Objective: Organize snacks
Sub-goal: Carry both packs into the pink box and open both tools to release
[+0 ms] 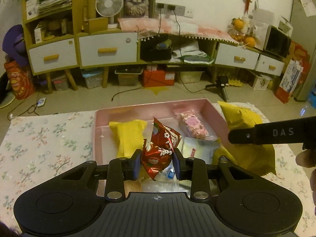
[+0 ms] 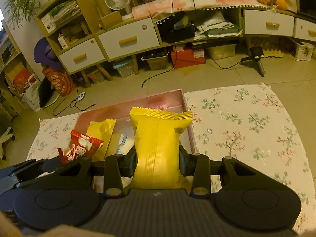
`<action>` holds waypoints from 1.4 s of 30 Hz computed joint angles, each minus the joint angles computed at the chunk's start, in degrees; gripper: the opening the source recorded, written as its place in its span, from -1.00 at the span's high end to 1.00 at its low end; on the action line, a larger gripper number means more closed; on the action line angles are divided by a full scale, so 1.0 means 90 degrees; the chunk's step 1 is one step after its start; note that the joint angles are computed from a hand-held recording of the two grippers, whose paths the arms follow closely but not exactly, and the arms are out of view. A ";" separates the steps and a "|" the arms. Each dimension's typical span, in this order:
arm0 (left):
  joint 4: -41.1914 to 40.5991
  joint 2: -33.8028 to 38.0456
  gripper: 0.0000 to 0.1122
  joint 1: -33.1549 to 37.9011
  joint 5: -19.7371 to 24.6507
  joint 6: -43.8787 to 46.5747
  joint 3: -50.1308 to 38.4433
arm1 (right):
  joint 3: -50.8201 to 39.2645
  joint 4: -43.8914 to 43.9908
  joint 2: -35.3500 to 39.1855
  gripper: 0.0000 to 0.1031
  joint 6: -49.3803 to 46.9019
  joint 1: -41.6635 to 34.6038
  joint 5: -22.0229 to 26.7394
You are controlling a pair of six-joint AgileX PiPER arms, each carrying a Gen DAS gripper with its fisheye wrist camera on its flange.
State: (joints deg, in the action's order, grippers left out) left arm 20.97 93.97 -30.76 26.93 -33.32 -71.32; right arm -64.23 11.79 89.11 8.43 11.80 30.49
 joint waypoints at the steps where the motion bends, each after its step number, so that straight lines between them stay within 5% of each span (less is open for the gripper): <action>1: -0.0050 0.0105 0.46 0.0017 -0.0004 0.0050 -0.0086 | -0.0078 0.0042 0.0100 0.28 -0.0064 -0.0003 -0.0018; 21: -0.0412 0.1301 0.44 0.0290 -0.0210 0.0592 -0.1056 | -0.0707 -0.0171 0.0865 0.26 -0.0240 0.0050 0.0062; 24: -0.0497 0.1273 0.39 0.0313 -0.0326 0.0723 -0.0986 | -0.0696 -0.0339 0.0832 0.14 0.0038 0.0060 -0.0042; 28: -0.0597 0.1147 -0.12 0.0321 -0.0452 0.0805 -0.0826 | -0.0671 -0.0340 0.0719 -0.19 0.0260 0.0040 -0.0093; 42: -0.0450 0.0487 -0.32 0.0153 -0.0099 0.0540 -0.0422 | -0.0428 -0.0946 0.0148 -0.59 0.0762 0.0172 0.0191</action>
State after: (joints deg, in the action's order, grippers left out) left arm 16.92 98.35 -29.38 26.04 -28.46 -75.11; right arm -68.08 3.27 90.44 15.28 13.35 32.20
